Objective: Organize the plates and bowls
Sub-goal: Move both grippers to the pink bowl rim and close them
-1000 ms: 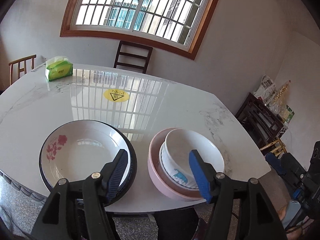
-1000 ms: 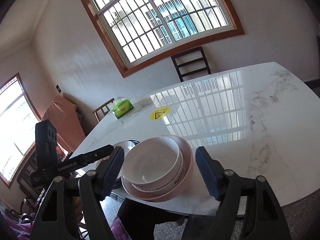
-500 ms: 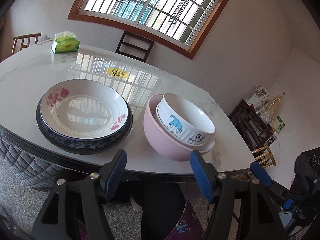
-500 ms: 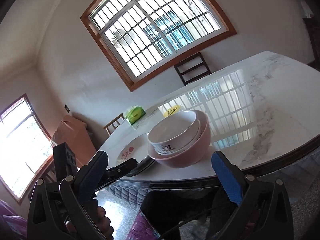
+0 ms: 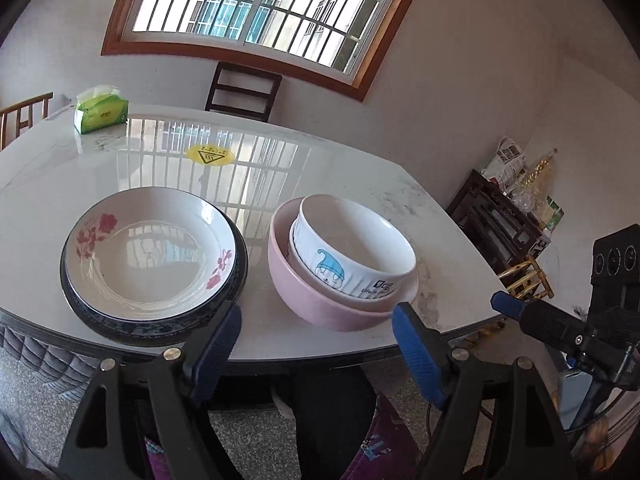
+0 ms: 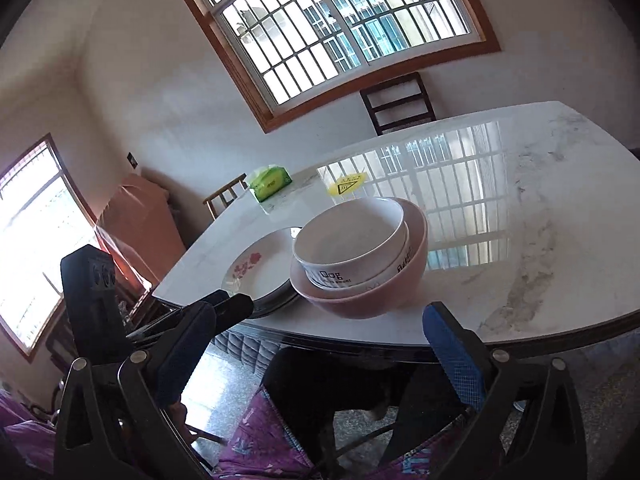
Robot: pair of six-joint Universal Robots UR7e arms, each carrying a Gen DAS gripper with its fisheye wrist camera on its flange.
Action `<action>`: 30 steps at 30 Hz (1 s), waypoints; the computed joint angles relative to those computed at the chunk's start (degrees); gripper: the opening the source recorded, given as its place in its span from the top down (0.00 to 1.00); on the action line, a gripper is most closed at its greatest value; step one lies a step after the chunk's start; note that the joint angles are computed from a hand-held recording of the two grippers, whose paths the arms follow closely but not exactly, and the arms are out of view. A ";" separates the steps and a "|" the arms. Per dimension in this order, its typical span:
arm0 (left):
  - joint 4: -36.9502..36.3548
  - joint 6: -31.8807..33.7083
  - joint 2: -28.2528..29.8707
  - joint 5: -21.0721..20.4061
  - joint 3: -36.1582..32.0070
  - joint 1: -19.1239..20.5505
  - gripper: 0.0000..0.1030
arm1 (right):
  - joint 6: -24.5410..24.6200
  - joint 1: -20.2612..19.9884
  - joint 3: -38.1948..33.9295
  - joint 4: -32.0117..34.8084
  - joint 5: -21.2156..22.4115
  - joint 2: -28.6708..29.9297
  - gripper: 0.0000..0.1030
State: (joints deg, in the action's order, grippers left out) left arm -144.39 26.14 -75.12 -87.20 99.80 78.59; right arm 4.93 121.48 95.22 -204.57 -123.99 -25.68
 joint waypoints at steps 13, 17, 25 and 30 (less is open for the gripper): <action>24.03 -14.74 12.14 -2.63 -23.73 2.16 0.24 | 8.03 -6.28 -1.52 14.98 0.43 -5.88 0.11; 28.31 -16.21 13.99 -1.12 -27.23 2.09 0.24 | 8.59 -7.25 -3.24 19.20 1.23 -6.30 0.36; 29.86 -16.04 14.66 1.57 -28.70 1.34 0.24 | 12.11 -10.88 -4.72 28.39 8.74 -7.86 0.77; 32.56 -16.68 16.30 1.95 -31.26 1.12 0.24 | 13.47 -11.06 -7.32 34.11 8.10 -7.75 0.77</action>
